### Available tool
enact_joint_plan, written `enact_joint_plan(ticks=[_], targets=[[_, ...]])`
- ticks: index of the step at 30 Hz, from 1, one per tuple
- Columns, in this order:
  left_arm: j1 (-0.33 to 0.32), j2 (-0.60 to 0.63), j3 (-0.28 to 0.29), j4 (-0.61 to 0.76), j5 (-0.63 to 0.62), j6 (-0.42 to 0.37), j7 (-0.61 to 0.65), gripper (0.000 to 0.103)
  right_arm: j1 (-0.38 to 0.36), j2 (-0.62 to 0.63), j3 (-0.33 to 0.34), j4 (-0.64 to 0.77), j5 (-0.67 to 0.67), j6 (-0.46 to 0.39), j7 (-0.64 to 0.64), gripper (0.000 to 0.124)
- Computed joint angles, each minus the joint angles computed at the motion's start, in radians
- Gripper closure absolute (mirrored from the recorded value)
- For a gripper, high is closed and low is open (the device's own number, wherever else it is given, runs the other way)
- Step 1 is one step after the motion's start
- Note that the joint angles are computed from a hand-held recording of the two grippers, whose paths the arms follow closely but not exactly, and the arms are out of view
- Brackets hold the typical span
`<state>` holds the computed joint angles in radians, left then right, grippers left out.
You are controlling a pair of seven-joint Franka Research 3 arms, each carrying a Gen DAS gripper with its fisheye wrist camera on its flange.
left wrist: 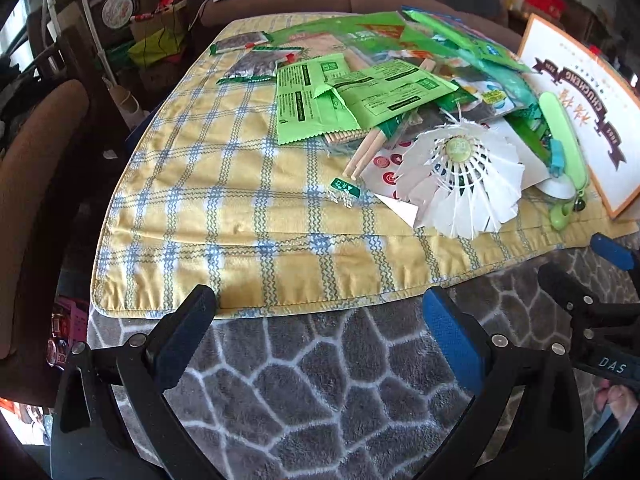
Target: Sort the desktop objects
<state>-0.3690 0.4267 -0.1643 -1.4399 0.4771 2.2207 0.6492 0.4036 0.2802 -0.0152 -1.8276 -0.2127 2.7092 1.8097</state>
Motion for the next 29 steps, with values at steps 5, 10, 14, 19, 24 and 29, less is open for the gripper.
enact_joint_plan(ticks=[5,10,14,19,24,29], targets=[[-0.026,0.011,0.016,0.006,0.061,-0.009,-0.034,0.0,0.0,0.016,0.003,0.003,0.022,0.004,0.014,0.021],[-0.034,-0.02,0.027,-0.063,0.13,0.065,-0.093,0.0,0.02,0.013,-0.019,-0.018,-0.006,0.046,0.07,0.021],[-0.027,-0.02,0.02,-0.063,0.133,0.067,-0.094,0.0,0.019,0.012,-0.019,-0.023,-0.01,0.055,0.075,0.021],[-0.024,-0.021,0.017,-0.063,0.133,0.066,-0.094,0.0,0.018,0.012,-0.018,-0.024,-0.011,0.056,0.075,0.021],[-0.024,-0.021,0.016,-0.063,0.133,0.067,-0.095,0.0,0.018,0.011,-0.017,-0.024,-0.011,0.055,0.076,0.021],[-0.026,-0.019,0.015,-0.059,0.135,0.061,-0.095,0.0,0.018,0.011,-0.017,-0.024,-0.011,0.055,0.076,0.021]])
